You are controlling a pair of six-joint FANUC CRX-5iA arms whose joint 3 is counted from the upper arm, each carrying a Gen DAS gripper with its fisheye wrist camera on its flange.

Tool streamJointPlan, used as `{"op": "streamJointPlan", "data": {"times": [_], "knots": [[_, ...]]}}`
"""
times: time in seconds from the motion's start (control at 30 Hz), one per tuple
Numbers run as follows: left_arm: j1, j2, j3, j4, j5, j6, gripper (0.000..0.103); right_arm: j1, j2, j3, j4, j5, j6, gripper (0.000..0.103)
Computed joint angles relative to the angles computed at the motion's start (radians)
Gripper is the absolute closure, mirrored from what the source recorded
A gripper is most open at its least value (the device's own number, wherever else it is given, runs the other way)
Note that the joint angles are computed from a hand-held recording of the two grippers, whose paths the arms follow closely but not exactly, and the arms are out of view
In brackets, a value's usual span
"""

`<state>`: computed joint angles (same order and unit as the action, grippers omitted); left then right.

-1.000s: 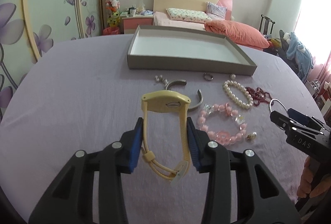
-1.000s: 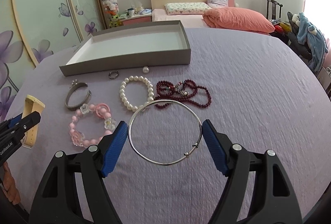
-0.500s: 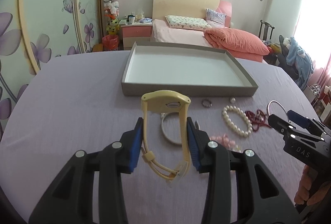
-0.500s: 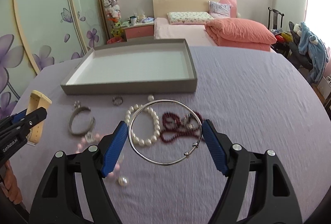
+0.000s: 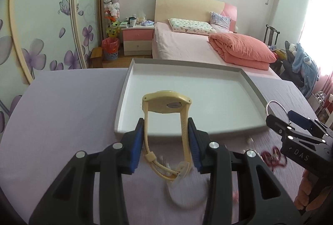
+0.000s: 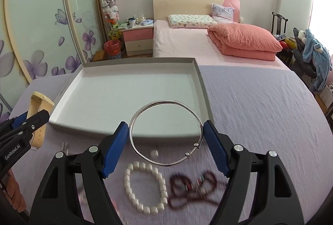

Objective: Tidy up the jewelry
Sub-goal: 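Carry the bangle and watch with both tools over the white tray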

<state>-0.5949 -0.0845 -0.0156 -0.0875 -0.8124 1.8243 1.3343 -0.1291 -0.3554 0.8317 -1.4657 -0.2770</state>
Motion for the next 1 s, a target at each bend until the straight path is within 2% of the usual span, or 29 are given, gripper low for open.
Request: {"op": "streamJointPlan", "data": {"times": [0.27,0.5,0.73,1.0], "knots": [[0.067,0.174,0.135,0.103,-0.008,-0.067,0.064,-0.182,0.034,0.03,-0.015,0.165,0.096,0.029],[0.07,0.313,0.284,0.087,-0.073,-0.093,0.063,-0.312,0.066,0.065,-0.112,0.285,0.169,0.029],[0.076,0.407,0.386,0.103,-0.129,-0.11,0.063,-0.378,0.101,0.116,-0.211,0.317,0.24,0.029],[0.082,0.471,0.458,0.11,-0.182,-0.101,0.06,-0.406,0.122,0.153,-0.271,0.311,0.285,0.027]]}}
